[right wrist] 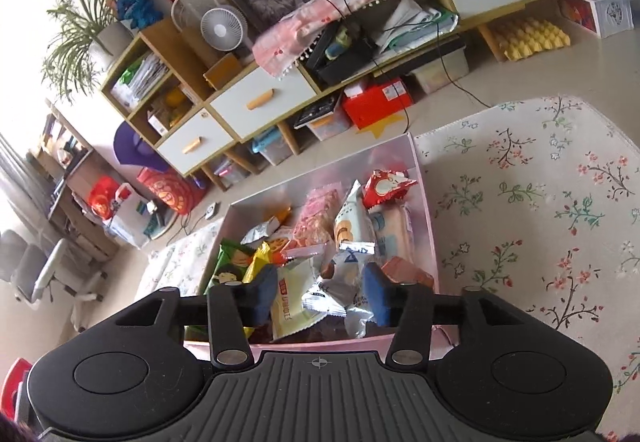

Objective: Organize snacks
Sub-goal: 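Lower both held packs into the pink box and open both tools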

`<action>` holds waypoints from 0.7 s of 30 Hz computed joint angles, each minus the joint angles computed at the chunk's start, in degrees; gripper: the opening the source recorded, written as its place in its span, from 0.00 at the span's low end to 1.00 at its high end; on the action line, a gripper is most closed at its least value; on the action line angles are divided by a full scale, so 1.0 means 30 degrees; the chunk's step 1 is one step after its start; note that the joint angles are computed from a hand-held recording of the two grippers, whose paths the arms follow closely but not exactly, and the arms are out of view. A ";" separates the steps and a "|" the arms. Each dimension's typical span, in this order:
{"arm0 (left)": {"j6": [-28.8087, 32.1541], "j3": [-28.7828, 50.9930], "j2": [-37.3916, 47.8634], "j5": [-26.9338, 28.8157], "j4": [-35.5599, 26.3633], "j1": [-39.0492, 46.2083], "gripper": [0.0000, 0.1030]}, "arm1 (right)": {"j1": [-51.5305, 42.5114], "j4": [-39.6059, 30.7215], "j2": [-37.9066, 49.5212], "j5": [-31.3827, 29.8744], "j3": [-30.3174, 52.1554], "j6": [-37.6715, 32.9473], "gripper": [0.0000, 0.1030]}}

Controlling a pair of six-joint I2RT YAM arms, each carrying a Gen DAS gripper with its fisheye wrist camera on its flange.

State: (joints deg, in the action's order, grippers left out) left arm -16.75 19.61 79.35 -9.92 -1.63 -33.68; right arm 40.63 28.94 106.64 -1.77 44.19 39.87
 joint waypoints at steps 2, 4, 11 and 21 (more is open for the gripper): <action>0.0030 -0.0207 -0.0153 -0.0070 0.0197 -0.0057 0.30 | -0.0052 -0.0323 -0.0122 -0.0068 -0.0022 -0.0133 0.49; -0.0135 -0.0252 -0.0298 -0.0241 0.0134 -0.0267 0.26 | -0.0151 -0.0444 -0.0231 -0.0134 -0.0148 -0.0014 0.50; -0.0270 -0.0527 -0.1005 -0.0356 0.0003 -0.0260 0.25 | -0.0206 -0.0915 -0.0916 -0.0230 -0.0735 -0.0545 0.50; -0.0795 -0.0881 -0.6800 -0.0379 -0.2905 -0.0223 0.25 | -0.0156 -0.1857 -0.2422 -0.0420 -0.1575 -0.1471 0.50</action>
State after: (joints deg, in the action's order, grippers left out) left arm -19.13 16.97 58.95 -11.05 -10.34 -34.34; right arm 40.16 23.37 99.38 -3.03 39.46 35.45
